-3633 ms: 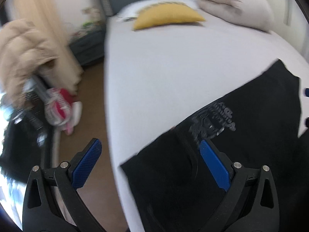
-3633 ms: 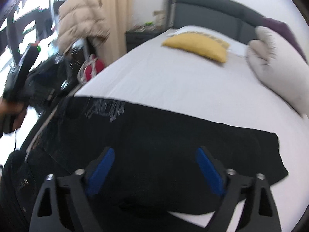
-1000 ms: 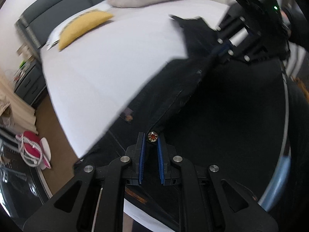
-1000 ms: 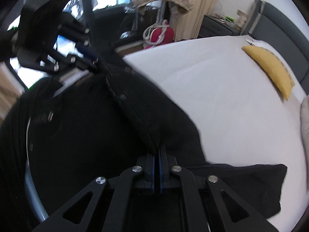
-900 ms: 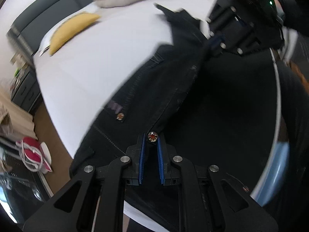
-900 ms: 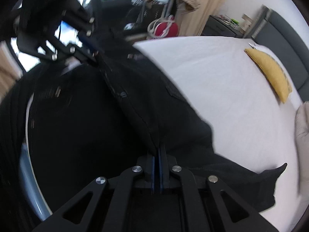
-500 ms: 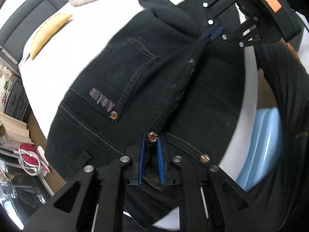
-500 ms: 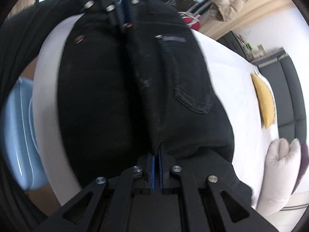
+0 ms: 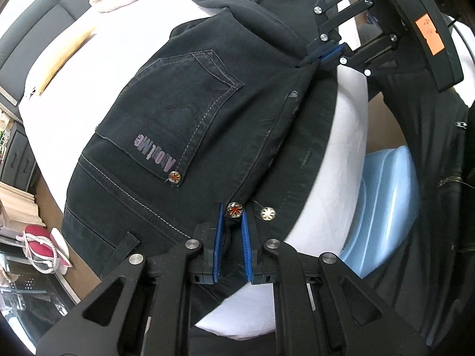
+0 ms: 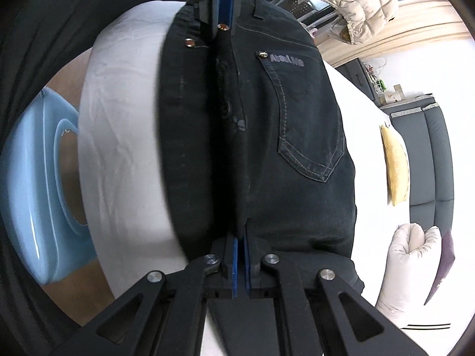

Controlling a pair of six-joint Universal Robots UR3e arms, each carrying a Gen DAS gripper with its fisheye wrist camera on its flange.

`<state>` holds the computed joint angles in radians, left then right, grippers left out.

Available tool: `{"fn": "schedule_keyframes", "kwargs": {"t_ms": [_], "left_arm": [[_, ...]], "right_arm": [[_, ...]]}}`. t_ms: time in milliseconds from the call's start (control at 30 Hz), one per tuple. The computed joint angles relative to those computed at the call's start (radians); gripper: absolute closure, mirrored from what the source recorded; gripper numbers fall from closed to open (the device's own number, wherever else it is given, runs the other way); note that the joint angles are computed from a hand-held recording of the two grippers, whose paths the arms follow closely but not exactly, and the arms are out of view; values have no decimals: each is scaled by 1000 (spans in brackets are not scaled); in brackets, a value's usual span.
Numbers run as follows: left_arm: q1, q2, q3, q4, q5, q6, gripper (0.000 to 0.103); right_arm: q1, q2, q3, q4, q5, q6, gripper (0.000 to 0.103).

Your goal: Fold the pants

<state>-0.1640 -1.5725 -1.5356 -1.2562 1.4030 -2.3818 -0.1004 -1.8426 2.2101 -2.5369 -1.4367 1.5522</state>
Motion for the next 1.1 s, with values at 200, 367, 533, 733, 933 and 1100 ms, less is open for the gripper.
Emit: {"fn": "schedule_keyframes", "kwargs": {"t_ms": [200,367,533,733,933,1100], "left_arm": [[30,11,29,-59,-13,56,92],[-9,-8,65,-69,1,18,92],[1,6,41,-63,1,20,92],[32,-7,33,-63,-16,-38,86],[87,-42,280,-400,-27,11,82],[120,-113,475,-439,-153,-75,83]], "right_arm": [[-3,-54,29,26,-6,-3,98],[-13,-91,71,13,-8,-12,98],[10,-76,80,-16,-31,14,98],[59,20,108,-141,-75,101,96],[46,-4,145,-166,-55,196,96],[69,14,133,-170,-77,295,95]]}}
